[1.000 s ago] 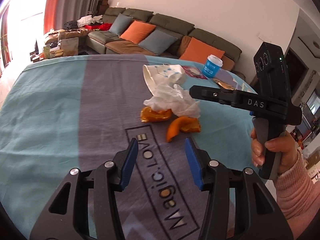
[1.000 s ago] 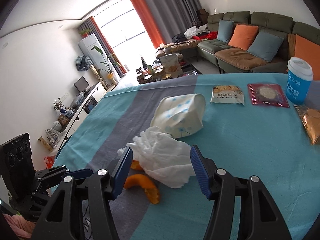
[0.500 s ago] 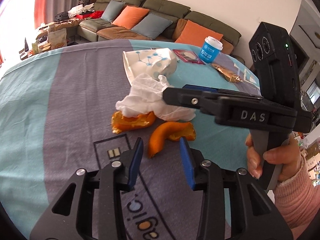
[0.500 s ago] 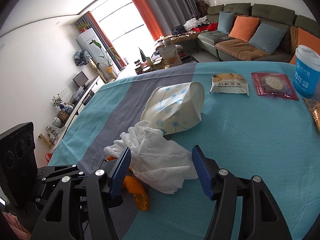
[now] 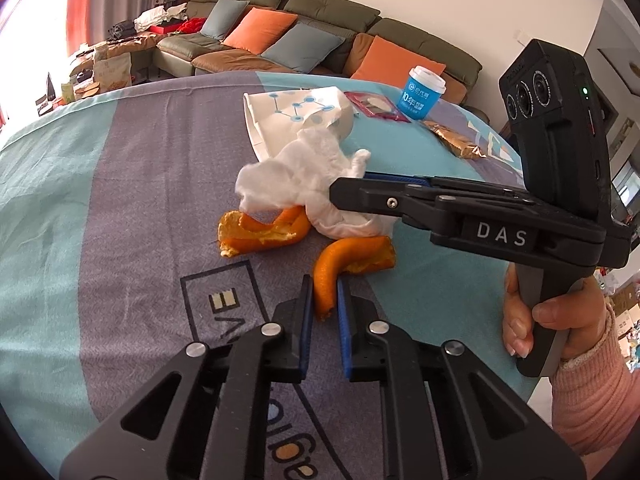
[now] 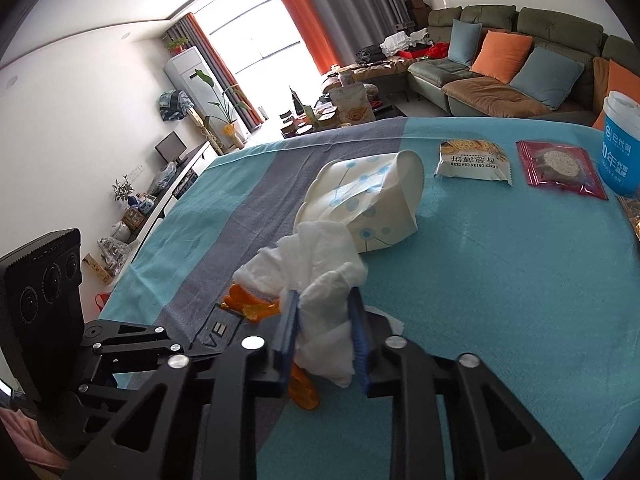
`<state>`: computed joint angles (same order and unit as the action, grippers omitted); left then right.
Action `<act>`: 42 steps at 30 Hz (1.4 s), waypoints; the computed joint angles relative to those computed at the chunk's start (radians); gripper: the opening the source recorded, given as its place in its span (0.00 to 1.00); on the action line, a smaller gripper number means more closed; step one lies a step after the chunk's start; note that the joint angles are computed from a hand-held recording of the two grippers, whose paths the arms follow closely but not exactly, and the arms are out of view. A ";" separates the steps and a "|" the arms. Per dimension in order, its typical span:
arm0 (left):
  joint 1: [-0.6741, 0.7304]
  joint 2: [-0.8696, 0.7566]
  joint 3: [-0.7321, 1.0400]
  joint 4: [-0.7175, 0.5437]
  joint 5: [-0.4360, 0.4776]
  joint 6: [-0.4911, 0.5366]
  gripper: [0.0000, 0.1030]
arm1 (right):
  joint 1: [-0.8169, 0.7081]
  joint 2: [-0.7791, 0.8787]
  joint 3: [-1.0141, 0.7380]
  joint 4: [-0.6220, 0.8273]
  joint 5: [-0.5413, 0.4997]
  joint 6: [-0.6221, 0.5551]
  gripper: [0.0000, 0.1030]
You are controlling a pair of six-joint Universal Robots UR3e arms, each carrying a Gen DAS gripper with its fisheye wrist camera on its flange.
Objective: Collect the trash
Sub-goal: 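Grasp an orange peel with the left tool while the right tool grasps a white tissue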
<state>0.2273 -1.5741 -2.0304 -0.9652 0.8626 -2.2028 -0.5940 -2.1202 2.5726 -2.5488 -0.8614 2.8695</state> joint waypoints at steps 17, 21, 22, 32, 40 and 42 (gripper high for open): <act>0.235 0.185 -0.046 -0.247 -0.081 0.191 0.10 | -0.076 -0.283 -0.019 0.278 0.112 -0.074 0.11; 0.321 0.218 -0.034 -0.344 -0.094 0.259 0.10 | -0.022 -0.260 -0.032 0.213 0.111 -0.024 0.11; 0.341 0.223 -0.030 -0.362 -0.096 0.272 0.10 | -0.001 -0.245 -0.037 0.185 0.107 -0.004 0.11; 0.559 0.241 0.039 -0.546 -0.116 0.415 0.10 | 0.248 0.066 -0.090 -0.218 0.026 0.191 0.11; 0.680 0.233 0.073 -0.608 -0.117 0.471 0.10 | 0.387 0.241 -0.176 -0.356 -0.019 0.265 0.11; 0.710 0.226 0.087 -0.625 -0.118 0.480 0.10 | 0.420 0.278 -0.202 -0.376 -0.031 0.279 0.11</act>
<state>0.9377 -1.3486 -1.9430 -1.5902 0.7443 -1.7227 -0.1744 -1.8424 2.3708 -2.9249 -0.8921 3.1484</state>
